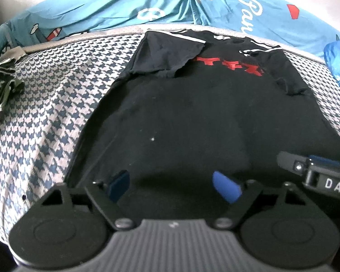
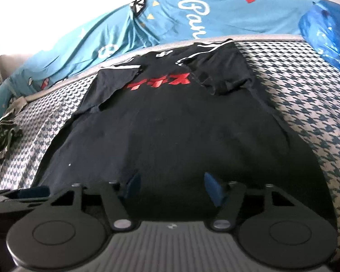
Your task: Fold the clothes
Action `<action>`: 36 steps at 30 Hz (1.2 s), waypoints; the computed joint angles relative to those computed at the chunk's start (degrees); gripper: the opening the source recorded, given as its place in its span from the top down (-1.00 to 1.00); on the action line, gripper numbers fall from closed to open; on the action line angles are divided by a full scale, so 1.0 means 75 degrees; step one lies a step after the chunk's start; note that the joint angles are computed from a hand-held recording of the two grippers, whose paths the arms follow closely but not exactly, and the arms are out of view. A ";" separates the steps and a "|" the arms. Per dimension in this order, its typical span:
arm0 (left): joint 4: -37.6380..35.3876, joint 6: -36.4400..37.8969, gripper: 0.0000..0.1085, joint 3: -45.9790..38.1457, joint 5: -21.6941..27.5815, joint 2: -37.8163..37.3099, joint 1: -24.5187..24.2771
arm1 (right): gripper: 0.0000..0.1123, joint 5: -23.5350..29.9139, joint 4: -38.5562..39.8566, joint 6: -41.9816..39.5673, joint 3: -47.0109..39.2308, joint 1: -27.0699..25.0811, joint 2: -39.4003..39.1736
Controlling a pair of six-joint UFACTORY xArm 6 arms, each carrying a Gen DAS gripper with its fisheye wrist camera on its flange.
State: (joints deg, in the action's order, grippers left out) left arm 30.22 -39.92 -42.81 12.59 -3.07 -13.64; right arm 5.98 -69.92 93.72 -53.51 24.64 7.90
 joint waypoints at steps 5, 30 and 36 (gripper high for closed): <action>-0.0096 0.0171 0.10 -0.0007 -0.0073 0.0043 0.0013 | 0.29 -0.0206 0.0510 -0.0840 -0.0031 -0.0009 0.0017; -0.0282 0.1005 -0.89 -0.1115 0.0031 0.0652 0.0190 | -0.09 0.0773 0.3752 -0.4427 -0.0911 -0.0172 0.0411; -0.0200 0.1152 -0.90 -0.1514 0.0162 0.0936 0.0207 | -0.25 0.1133 0.3446 -0.4409 -0.1338 -0.0201 0.0637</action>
State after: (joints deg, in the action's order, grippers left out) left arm 28.72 -31.28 -54.16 13.81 3.95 -12.09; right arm 14.48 -44.08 60.66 -63.54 23.13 12.68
